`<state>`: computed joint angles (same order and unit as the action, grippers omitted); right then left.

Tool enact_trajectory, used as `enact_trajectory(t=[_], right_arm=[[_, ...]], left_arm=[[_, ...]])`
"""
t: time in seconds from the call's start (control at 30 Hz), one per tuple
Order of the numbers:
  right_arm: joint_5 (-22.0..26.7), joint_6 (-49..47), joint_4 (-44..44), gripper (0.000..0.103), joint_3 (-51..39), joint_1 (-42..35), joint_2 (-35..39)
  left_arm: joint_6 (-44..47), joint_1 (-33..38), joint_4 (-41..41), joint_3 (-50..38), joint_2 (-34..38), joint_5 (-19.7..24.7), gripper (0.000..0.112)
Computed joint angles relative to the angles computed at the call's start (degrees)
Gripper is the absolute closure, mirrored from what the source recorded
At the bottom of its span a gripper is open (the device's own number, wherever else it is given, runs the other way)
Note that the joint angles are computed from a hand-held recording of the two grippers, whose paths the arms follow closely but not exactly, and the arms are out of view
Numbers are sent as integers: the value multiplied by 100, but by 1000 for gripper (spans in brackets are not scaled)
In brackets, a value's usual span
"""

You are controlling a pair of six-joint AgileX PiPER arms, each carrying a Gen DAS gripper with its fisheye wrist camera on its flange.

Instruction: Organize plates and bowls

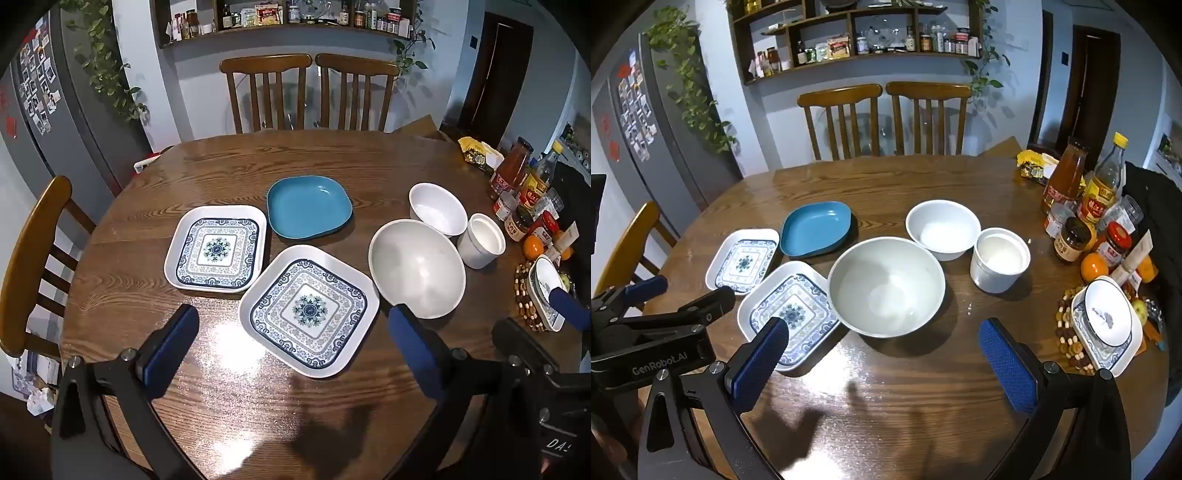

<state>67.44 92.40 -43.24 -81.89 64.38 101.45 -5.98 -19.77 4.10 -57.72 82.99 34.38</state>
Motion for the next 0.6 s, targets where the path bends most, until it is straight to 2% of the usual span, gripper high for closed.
enact_trajectory(t=[0.1,0.33,0.6], right_arm=[[-33,4,10,0,22,-2,-19],[-104,87,-19,0,150,19,-83],[-143,84,-20,0,127,8,-95]], left_arm=[[36,62,-10,168,-16,-241,10],[-633,-202,648,240,-178,-225,10],[-851,-285,870,255,-216,-211,10]])
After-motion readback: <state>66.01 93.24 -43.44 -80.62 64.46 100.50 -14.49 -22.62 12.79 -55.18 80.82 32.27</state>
